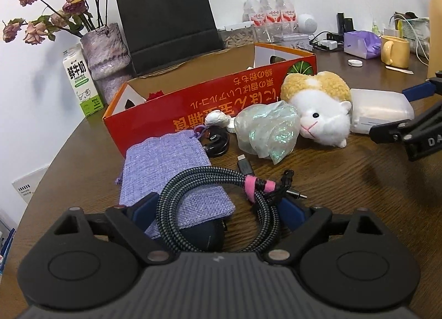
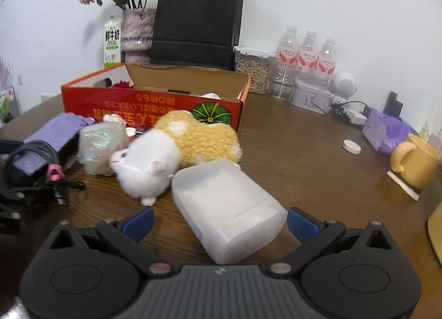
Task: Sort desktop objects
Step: 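Grasp the black braided cable with the left tool while the right tool grasps the frosted box, then lower the black cable with the left tool while the right tool lowers the frosted box into the box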
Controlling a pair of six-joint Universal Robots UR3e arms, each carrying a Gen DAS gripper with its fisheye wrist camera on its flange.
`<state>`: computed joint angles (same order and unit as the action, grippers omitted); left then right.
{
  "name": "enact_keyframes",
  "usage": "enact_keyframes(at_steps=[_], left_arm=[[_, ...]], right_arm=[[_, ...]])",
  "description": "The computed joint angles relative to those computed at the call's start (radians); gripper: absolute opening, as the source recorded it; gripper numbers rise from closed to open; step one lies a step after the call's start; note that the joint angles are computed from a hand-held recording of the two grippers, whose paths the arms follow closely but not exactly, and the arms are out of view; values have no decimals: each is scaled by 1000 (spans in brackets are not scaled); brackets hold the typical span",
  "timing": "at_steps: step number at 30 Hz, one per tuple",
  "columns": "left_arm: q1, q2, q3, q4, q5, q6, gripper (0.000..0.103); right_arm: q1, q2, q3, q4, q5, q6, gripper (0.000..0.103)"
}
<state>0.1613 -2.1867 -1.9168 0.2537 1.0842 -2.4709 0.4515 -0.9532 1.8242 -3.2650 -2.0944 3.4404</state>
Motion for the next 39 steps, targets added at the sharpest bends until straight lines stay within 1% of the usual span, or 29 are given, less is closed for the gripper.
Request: enact_keyframes(at_steps=[6, 8, 11, 13, 14, 15, 16, 17, 18, 20, 25, 31, 35, 39], left_arm=[[1, 0, 4, -4, 0, -5, 92], [3, 0, 5, -5, -4, -8, 92], [4, 1, 8, -11, -5, -11, 92], [3, 3, 8, -10, -4, -17, 92], [4, 4, 9, -13, -5, -19, 92], [6, 4, 10, -16, -7, -23, 92], [7, 5, 11, -18, -10, -25, 92], [8, 6, 12, -20, -12, -26, 92], [11, 6, 13, -21, -15, -26, 91], [17, 12, 7, -23, -28, -26, 91], [37, 30, -16, -6, -61, -28, 91], [58, 61, -26, 8, -105, -37, 91], [56, 66, 21, 12, -127, -77, 91], [31, 35, 148, -26, -116, -140, 91]], right_arm=[[-62, 5, -7, -17, 62, -109, 103], [-99, -4, 15, -49, 130, -152, 103], [-145, -7, 24, -56, 218, -187, 103], [-164, -16, 26, -35, 269, -188, 98], [-164, -19, 28, -30, 279, -188, 93], [-159, -20, 29, -32, 275, -190, 83], [-156, -19, 34, -42, 277, -190, 76], [-159, -24, 44, -51, 292, -182, 70], [-162, -28, 55, -59, 304, -166, 67], [-153, -30, 69, -78, 297, -142, 65], [-103, -38, 97, -132, 238, -93, 65], [-58, -61, 88, -161, 164, -61, 65], [-49, -66, 23, -156, 137, -71, 65], [-57, -34, -97, -136, 139, -86, 65]])
